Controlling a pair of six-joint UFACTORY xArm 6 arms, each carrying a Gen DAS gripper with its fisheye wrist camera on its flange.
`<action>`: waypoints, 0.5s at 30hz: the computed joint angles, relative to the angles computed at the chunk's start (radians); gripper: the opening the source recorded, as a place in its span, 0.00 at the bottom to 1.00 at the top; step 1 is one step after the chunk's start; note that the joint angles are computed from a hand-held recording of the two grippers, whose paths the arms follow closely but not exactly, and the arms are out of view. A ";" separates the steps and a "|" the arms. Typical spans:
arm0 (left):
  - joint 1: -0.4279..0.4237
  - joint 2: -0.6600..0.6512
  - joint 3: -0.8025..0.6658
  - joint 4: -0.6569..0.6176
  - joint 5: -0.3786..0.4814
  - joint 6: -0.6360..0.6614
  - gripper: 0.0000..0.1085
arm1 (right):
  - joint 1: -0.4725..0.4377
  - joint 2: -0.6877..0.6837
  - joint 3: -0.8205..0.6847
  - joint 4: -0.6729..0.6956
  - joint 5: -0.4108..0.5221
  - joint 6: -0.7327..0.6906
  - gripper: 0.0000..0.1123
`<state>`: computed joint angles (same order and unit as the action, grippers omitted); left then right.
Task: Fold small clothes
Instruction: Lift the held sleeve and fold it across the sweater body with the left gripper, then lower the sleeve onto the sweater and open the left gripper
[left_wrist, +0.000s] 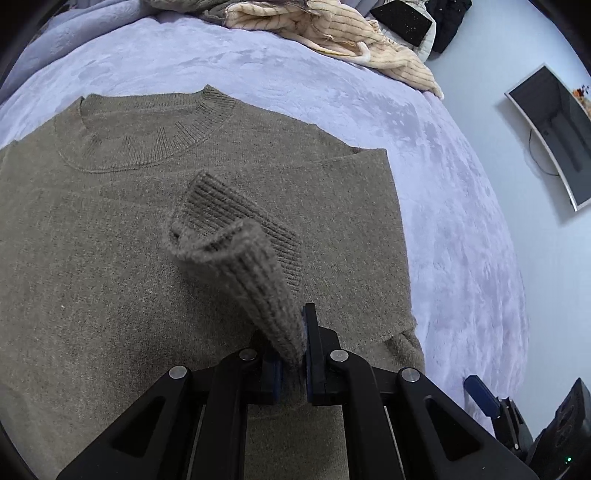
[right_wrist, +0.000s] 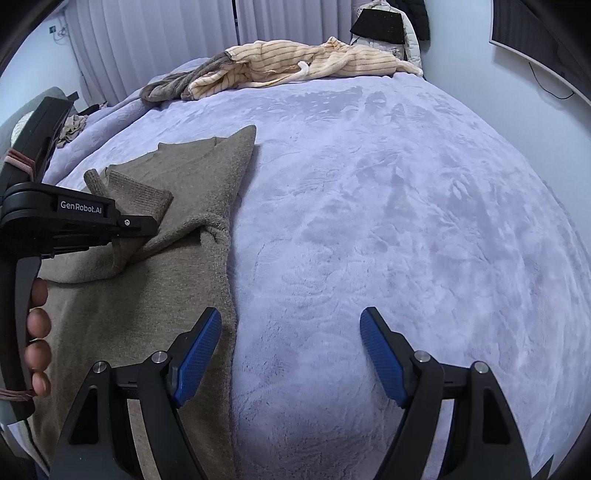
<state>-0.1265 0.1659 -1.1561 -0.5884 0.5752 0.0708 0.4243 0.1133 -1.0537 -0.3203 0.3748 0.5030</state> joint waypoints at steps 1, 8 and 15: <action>0.011 0.011 -0.007 -0.035 0.008 0.008 0.13 | -0.001 0.000 0.000 0.001 0.002 -0.001 0.72; -0.014 -0.038 0.032 0.165 -0.099 -0.107 0.09 | -0.005 0.002 0.005 0.014 0.001 -0.001 0.72; -0.034 -0.051 0.021 0.588 -0.087 -0.394 0.95 | -0.001 0.003 0.002 0.011 0.000 0.004 0.72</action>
